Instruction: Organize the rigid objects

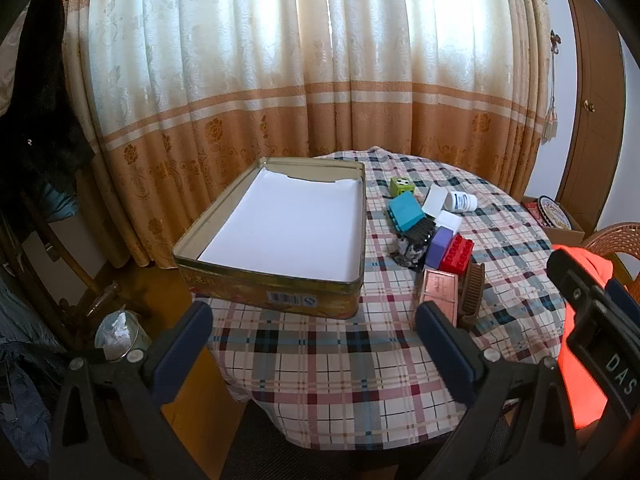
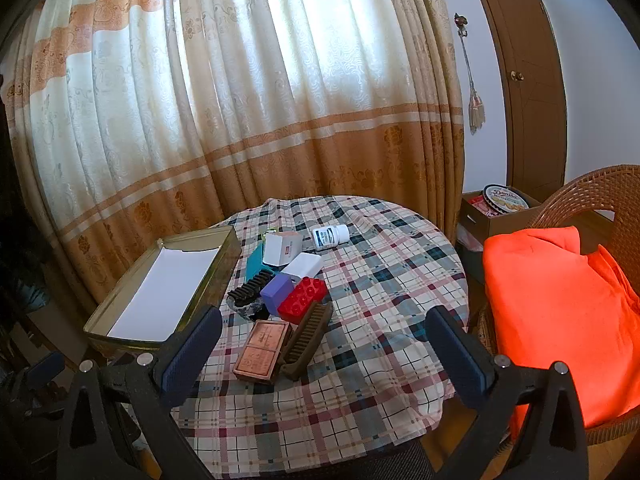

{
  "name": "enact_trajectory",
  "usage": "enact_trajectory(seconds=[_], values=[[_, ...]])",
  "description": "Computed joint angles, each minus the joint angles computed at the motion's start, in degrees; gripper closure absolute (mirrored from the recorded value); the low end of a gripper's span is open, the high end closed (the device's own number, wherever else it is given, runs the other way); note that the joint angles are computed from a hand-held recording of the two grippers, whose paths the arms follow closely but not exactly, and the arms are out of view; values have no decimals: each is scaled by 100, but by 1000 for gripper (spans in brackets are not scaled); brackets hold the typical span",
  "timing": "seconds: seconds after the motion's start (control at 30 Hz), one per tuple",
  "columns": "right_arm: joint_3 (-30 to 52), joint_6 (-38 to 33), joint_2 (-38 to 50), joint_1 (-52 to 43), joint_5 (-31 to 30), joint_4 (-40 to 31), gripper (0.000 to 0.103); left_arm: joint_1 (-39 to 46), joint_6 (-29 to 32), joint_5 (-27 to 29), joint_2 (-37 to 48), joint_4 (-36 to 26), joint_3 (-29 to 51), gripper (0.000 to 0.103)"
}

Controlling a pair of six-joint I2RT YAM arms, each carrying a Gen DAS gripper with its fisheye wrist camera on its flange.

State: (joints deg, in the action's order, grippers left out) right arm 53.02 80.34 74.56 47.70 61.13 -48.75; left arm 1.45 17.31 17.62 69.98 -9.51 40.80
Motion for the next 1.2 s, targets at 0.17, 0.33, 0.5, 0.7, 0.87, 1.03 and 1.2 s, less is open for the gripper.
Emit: enact_trajectory(seconds=[0.17,0.33,0.5,0.7,0.87,1.03,1.2], values=[[-59,-102,-13,-56,-95,107,0,-11,69,62,7,32,-45,0],[-179,-120,-20,-126,-168,221,0,-62,156,63,102,49,-54,0],[-416,-328,-85,-317,-311,500,0,-100,216,67,322,102,-22,1],[-845,-603,-372,-566,-446,845,0,-197,367,190,455,292,-68,10],[-1107,-882,-557,-710,-394,1034,1,-492,556,299,727,52,194,20],[-1347,-974,-751,-894,-410,1136,4,-1082,618,148,1114,-150,480,36],[-1648,-1180,-1086,-1217,-643,1405,5,-1668,559,-252,1621,-199,807,45]])
